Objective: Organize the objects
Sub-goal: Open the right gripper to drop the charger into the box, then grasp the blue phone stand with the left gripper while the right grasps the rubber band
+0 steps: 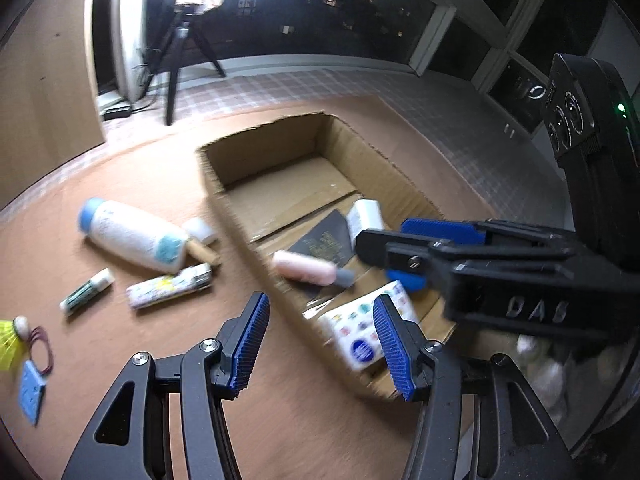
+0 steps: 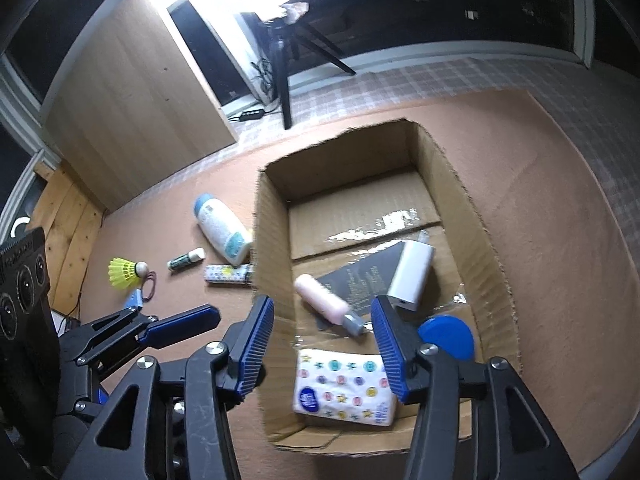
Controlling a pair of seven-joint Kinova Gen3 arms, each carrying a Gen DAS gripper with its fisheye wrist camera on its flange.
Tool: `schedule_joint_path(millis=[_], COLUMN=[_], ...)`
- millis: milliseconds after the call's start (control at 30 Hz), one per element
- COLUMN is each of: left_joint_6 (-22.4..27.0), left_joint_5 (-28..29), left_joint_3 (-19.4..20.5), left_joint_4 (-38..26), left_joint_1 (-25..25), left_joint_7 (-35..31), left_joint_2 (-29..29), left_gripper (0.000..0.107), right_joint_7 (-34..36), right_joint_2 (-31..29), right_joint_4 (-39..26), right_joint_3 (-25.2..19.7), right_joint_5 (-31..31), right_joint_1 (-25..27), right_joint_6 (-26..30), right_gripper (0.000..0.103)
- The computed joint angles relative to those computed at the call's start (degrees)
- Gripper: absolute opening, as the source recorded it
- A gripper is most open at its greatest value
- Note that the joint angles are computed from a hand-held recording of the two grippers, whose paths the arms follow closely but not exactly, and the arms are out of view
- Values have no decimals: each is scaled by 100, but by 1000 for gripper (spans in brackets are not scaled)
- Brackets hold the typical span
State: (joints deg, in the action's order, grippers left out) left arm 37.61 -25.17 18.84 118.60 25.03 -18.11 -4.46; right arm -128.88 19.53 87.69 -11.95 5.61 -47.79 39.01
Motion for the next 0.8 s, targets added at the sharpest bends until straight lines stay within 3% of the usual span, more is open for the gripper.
schedule_joint_path(millis=[400, 600, 800], left_joint_6=[614, 1255, 1782], left_joint_5=[1074, 1488, 1558], left_joint_3=[-139, -563, -1248], left_joint_4=[1332, 1816, 2128], left_joint_1=[-558, -852, -1083], left_joint_7=[-280, -809, -1528], left_joint_2=[-1894, -2962, -3771], left_gripper=[58, 58, 58], right_joint_7=[127, 172, 509], right_joint_2=[505, 812, 1303], right_joint_4=[-840, -1166, -1920], right_joint_3=[39, 41, 45], right_joint_5=[750, 805, 537], right_joint_1=[-1002, -1299, -1490], right_joint_6=[422, 203, 559], right_gripper=[53, 53, 53])
